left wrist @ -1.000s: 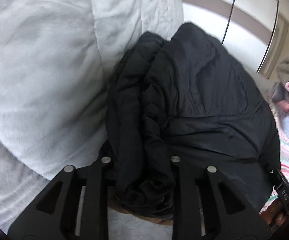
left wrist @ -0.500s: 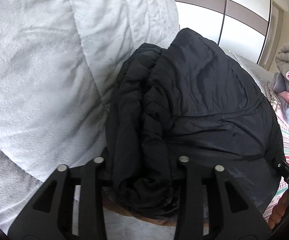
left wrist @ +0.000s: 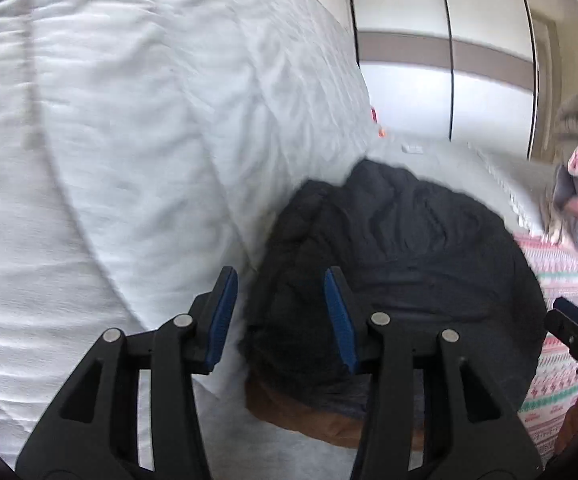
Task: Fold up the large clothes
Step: 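Carry the jacket bundle with both grippers onto the brown folded cloth, then open both grippers to release the jacket on the brown cloth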
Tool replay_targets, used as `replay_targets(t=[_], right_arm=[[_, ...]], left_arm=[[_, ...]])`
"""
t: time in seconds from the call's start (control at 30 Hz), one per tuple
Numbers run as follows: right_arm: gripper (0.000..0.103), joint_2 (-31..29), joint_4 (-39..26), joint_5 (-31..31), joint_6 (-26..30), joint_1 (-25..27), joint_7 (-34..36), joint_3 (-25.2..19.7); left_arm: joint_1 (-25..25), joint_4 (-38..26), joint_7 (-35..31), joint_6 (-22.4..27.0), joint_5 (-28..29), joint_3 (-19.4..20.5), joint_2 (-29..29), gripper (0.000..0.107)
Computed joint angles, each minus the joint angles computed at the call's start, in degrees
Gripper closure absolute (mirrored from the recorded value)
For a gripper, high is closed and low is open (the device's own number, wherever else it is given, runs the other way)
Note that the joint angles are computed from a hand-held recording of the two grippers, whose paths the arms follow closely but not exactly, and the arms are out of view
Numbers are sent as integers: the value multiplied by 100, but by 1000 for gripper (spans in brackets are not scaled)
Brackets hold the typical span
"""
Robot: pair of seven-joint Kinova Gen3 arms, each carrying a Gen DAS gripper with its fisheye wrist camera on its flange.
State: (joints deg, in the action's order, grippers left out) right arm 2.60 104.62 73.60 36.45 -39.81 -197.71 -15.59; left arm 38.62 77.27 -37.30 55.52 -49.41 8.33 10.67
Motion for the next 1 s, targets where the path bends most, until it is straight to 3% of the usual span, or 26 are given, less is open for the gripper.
replay_targets(t=[0.03,0.07,0.2,0.27,0.33,0.4,0.5,0.57,0.6,0.77,0.9,1.0], right_arm=[[58,84,-78,27,-15,10,184,-96],[61,230,-200,25,-65,126,417,-298],[61,834,-621,-369,114,759,1348,-1212],[61,1023,-715,-451,118,720,1597,-1175],[61,1132,-852,-641,207,584,1906,-1038],[60,1101,-971,-1071,190,650,2345,-1023],[55,741,-838,-1551,140,685,2617,-1029],[48,370,-550,-1458,241,504,2425,-980],[44,141,-354,-1370,341,330,2267,-938],[33,-875,362,-1762,631,-142,2011,-994],[23,-1751,704,-2575,810,67,2279,-1574],[17,-2334,745,-3248,1176,206,2601,-2006]], left_arm=[[-44,-106,-164,87,105,12,116,76],[-62,-132,-242,152,212,-2,214,80],[-195,-348,-194,412,744,-256,582,86],[-357,-158,-183,202,1033,-294,581,86],[-258,-135,-218,257,968,-351,568,86],[-326,-187,-144,480,828,-106,525,86],[-759,-77,310,777,649,689,188,83],[-792,102,728,1144,330,1045,-55,61],[-650,210,961,1377,123,1159,-162,51],[661,760,2126,2542,-272,1335,-720,43],[1723,857,3058,3474,-561,1586,-800,27],[2519,691,3667,4173,-851,1648,-556,26]])
